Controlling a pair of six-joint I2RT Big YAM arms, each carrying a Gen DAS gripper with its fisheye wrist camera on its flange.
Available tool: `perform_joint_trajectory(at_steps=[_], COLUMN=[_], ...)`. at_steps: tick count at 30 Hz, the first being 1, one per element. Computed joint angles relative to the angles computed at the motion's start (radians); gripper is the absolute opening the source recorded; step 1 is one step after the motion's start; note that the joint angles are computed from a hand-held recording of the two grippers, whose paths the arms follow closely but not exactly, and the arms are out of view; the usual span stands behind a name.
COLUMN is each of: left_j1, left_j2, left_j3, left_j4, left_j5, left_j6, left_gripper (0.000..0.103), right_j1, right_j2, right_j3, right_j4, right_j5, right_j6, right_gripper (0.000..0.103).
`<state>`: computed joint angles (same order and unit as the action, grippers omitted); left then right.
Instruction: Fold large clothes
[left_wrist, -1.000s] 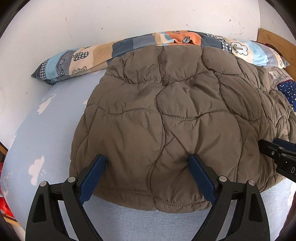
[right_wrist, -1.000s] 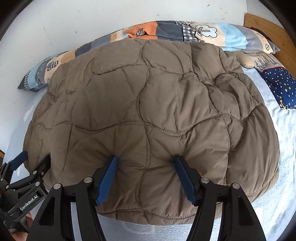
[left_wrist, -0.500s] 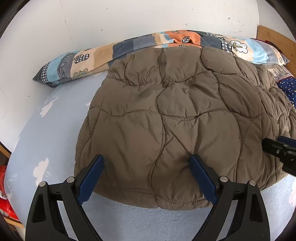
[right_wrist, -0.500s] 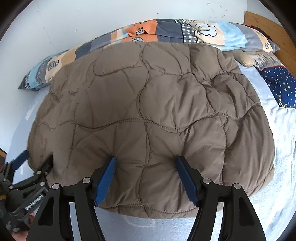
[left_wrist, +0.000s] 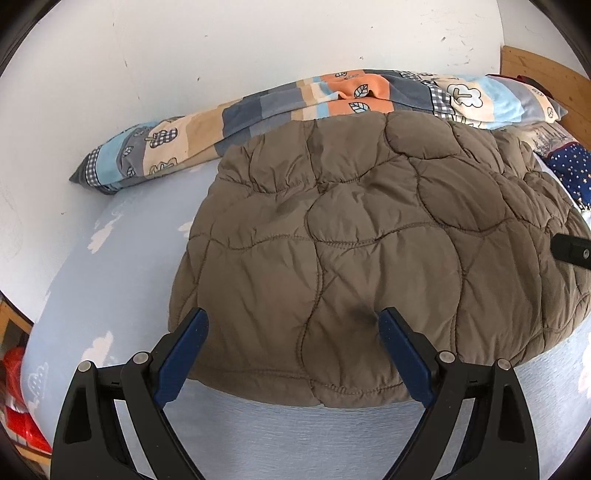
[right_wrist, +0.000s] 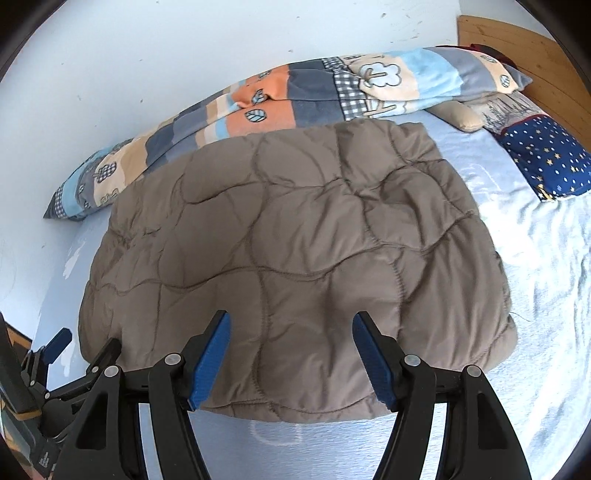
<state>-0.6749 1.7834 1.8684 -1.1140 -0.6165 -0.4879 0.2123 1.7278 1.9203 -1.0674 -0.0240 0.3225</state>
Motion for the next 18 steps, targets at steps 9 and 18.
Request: perform_joint_trajectory(at_steps=[9, 18], left_j1=[0.000, 0.000], left_j2=[0.002, 0.011], left_j3=[0.000, 0.007], left_j4=[-0.004, -0.008], left_j5=[-0.012, -0.017], left_j6=[0.006, 0.015], left_gripper=[0.093, 0.093], right_j1=[-0.040, -0.056], right_j2=[0.009, 0.047], right_j3=[0.009, 0.020], right_j4=[-0.022, -0.070], right_j5=[0.028, 0.016], right_j6=[0.034, 0.048], right_gripper=[0.072, 0.072])
